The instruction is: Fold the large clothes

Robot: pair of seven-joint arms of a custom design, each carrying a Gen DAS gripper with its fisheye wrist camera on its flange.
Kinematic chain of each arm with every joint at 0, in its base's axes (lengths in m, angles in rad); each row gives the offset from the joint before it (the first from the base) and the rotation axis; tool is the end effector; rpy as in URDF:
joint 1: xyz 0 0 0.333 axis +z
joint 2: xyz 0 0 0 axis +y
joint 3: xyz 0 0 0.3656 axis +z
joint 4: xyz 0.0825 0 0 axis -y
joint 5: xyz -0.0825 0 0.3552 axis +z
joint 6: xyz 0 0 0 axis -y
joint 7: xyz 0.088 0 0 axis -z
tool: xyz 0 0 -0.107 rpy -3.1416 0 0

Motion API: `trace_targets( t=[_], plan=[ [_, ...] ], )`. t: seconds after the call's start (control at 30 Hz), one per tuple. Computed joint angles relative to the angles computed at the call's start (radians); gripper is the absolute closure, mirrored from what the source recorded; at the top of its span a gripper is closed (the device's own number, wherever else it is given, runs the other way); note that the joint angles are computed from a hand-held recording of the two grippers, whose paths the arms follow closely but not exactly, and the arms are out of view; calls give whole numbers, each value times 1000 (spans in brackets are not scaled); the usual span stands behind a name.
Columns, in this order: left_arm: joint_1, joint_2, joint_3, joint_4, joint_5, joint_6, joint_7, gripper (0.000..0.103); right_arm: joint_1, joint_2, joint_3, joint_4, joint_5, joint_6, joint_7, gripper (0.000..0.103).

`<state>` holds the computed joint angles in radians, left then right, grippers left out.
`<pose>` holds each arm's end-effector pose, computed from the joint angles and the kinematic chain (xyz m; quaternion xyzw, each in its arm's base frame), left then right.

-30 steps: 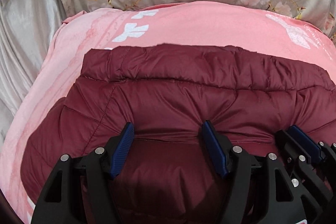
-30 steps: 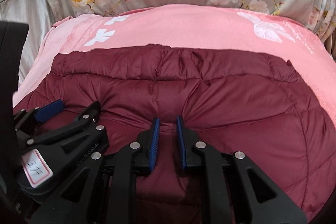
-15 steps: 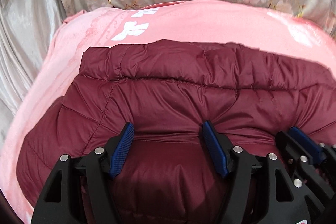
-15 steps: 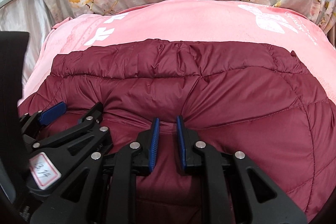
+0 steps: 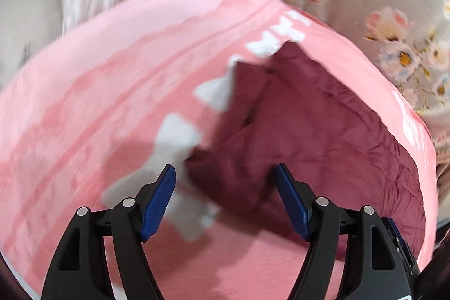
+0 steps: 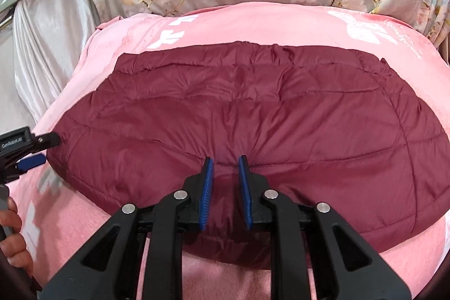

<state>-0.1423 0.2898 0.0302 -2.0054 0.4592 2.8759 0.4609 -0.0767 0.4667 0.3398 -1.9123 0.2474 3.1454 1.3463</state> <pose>0.6256 -0.0975 0.4404 -0.8392 0.4506 -0.2523 0.1704 0.6672 0.1201 0.4162 -0.6961 0.6030 -0.1804 0.3454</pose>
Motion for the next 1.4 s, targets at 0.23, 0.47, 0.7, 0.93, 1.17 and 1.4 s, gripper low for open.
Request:
trace_targets(
  t=[0.23, 0.47, 0.7, 0.93, 1.17, 1.4],
  plan=[
    [97, 48, -117, -16, -297, 110, 212, 32, 1, 9, 0, 0, 1, -6, 8, 85],
    [122, 81, -181, 54, -424, 104, 377, 88, -18, 8, 21, 2, 16, -16, 3, 85],
    [50, -32, -134, 31, -378, 152, 451, 95, -137, -77, 144, -92, 119, -44, -88, 87],
    [-103, -72, -51, 117, -164, 118, 399, 96, -167, -25, 200, -38, 244, -111, -212, 94],
    [-133, 32, -170, 323, -178, 44, 558, 96, -400, -65, 368, -35, 553, -210, -431, 94],
    [-219, 270, -253, 635, -252, -178, 710, 96, -478, -213, 239, -162, 727, -166, -493, 94]
  ],
)
